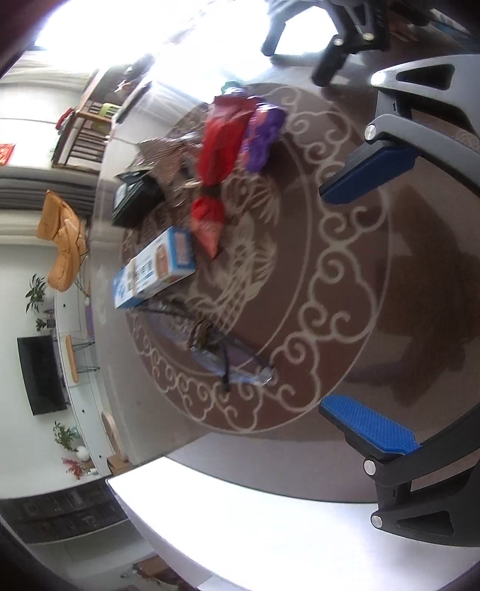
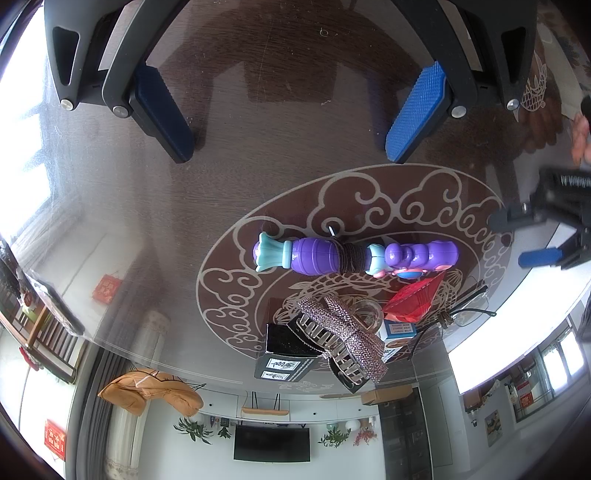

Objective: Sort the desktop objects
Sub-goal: 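Grasp the blue-framed eyeglasses by the bridge with the left gripper, then grasp the purple toy with the right gripper while the left gripper holds the glasses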

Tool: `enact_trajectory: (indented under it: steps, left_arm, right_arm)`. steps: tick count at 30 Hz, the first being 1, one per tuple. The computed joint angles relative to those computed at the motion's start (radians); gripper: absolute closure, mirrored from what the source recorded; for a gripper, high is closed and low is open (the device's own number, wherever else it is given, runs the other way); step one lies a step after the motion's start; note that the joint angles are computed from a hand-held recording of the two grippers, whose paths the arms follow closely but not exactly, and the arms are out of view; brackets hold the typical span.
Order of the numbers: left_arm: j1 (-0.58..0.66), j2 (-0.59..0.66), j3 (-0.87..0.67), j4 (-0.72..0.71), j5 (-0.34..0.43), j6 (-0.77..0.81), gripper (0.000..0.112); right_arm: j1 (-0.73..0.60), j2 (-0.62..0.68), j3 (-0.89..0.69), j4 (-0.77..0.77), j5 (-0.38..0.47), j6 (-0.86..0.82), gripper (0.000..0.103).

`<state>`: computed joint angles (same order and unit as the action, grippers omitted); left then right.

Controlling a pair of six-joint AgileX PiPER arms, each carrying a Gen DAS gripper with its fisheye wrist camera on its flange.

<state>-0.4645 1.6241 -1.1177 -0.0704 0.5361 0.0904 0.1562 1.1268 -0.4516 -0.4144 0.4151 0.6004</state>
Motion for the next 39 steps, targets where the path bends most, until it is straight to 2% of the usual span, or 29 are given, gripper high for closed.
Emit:
enact_trajectory:
  steps: [3, 5, 10, 13, 15, 19, 20, 21, 22, 24, 28, 30, 34, 37, 39]
  left_arm:
    - [0.060, 0.097, -0.183, -0.108, 0.089, 0.080, 0.009]
    - [0.054, 0.199, -0.331, -0.072, 0.173, 0.062, 0.009]
    - [0.021, 0.407, -0.585, 0.055, 0.303, 0.030, 0.009]
    - [0.041, 0.470, -0.665, -0.005, 0.335, 0.057, 0.009]
    - [0.039, 0.470, -0.656, 0.006, 0.302, 0.036, 0.009]
    - [0.052, 0.426, -0.569, -0.027, 0.231, 0.103, 0.012]
    - [0.056, 0.403, -0.533, -0.037, 0.200, 0.118, 0.021]
    - [0.060, 0.375, -0.491, -0.047, 0.158, 0.128, 0.051]
    - [0.063, 0.358, -0.471, -0.046, 0.143, 0.121, 0.076]
    - [0.070, 0.331, -0.429, -0.035, 0.125, 0.098, 0.082]
    - [0.055, 0.165, -0.143, 0.038, -0.052, -0.041, 0.083]
    - [0.046, 0.063, 0.001, 0.070, -0.104, -0.077, 0.082]
    - [0.044, -0.093, 0.208, 0.052, -0.176, -0.040, 0.082]
    - [0.079, -0.115, 0.233, -0.075, -0.180, 0.071, 0.083]
    - [0.068, -0.114, 0.234, -0.036, -0.183, 0.028, 0.083]
  right_arm:
    - [0.000, 0.000, 0.000, 0.000, 0.000, 0.000, 0.000]
    - [0.000, 0.000, 0.000, 0.000, 0.000, 0.000, 0.000]
    - [0.000, 0.000, 0.000, 0.000, 0.000, 0.000, 0.000]
    - [0.000, 0.000, 0.000, 0.000, 0.000, 0.001, 0.000]
    - [0.000, 0.000, 0.000, 0.000, 0.000, 0.001, 0.000]
    - [0.001, 0.000, 0.000, -0.001, 0.000, 0.001, 0.000]
    - [0.001, 0.000, 0.000, -0.001, 0.000, 0.001, 0.000]
    - [0.001, 0.000, 0.000, -0.001, 0.000, 0.001, 0.000]
    - [0.001, 0.000, 0.000, -0.001, 0.000, 0.001, 0.000]
    - [0.001, -0.001, 0.001, -0.002, 0.000, 0.003, 0.000]
    - [0.001, -0.001, 0.001, -0.002, 0.000, 0.003, 0.000]
    - [0.001, -0.001, 0.001, -0.003, 0.000, 0.004, 0.000]
    - [0.001, -0.001, 0.001, -0.004, 0.000, 0.005, 0.000]
    - [0.002, -0.001, 0.001, -0.005, -0.001, 0.006, 0.000]
    - [0.002, -0.001, 0.001, -0.005, -0.001, 0.007, 0.000]
